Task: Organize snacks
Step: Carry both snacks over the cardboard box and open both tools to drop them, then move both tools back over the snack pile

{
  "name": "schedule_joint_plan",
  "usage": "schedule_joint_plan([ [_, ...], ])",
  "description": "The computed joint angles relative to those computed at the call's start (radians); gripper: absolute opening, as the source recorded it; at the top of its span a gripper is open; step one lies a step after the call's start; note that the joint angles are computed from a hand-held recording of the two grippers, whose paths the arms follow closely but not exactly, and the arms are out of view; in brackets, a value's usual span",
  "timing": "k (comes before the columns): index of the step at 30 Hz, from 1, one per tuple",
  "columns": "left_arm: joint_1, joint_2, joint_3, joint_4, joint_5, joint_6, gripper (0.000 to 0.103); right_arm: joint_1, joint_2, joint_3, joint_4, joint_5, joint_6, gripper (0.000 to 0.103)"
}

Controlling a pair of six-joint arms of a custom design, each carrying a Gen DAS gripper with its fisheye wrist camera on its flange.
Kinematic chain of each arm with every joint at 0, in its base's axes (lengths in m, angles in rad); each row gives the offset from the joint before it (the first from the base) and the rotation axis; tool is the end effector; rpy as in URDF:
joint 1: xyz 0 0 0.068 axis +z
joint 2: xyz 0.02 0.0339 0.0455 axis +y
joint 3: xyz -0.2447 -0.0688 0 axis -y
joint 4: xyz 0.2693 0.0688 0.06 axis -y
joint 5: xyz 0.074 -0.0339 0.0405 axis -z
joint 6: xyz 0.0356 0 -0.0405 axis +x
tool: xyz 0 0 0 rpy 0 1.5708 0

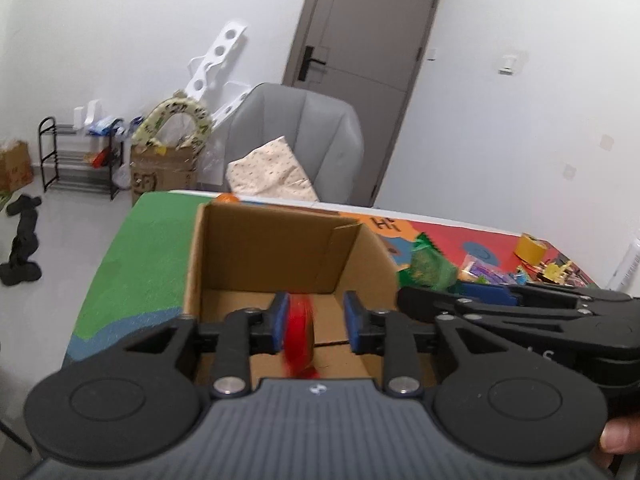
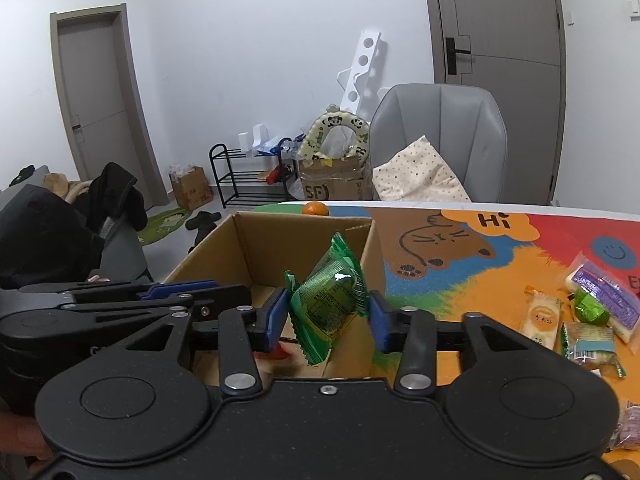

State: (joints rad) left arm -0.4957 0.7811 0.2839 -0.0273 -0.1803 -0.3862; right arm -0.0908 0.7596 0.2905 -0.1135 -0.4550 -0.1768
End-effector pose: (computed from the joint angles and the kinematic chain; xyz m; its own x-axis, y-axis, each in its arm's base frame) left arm 0.1842 -0.0923 0.1555 -0.5329 -0.1331 -0.8356 0.1411 0.9598 -0.2428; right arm 0.1990 -0.0024 0.1555 -0.4894 -0.1141 -0.8645 -0.3759 0.9221 0.0912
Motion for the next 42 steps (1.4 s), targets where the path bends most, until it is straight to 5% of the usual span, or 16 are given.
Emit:
schedule_joint_plan([
  [2,0.001,-0.02,-0.004,-0.022,-0.032,-0.023,0.059,-0.008,-0.013,-0.013,0.01,-0.006,0.002,0.05],
  [5,-0.01,-0.09,-0.029,-0.043,-0.072,-0.043,0.079,-0.058,-0.021,-0.02,0.004,-0.064,0.016,0.056],
  [10,-0.074,-0.143,-0.041,-0.065,-0.12,-0.067,0.095,-0.18,-0.083,-0.036,-0.066,-0.165,0.004,0.067],
  [18,-0.21,-0.107,0.013,-0.135,-0.296,-0.123,0.097,-0.412,-0.119,-0.035,-0.175,-0.325,-0.056,0.082],
  [27,-0.302,-0.16,0.025,-0.205,-0.334,-0.158,0.098,-0.639,-0.115,-0.022,-0.276,-0.426,-0.164,0.093],
  [42,-0.501,0.081,0.1,-0.067,-0.371,-0.208,0.098,-1.028,0.205,0.113,-0.423,-0.557,-0.516,0.099],
])
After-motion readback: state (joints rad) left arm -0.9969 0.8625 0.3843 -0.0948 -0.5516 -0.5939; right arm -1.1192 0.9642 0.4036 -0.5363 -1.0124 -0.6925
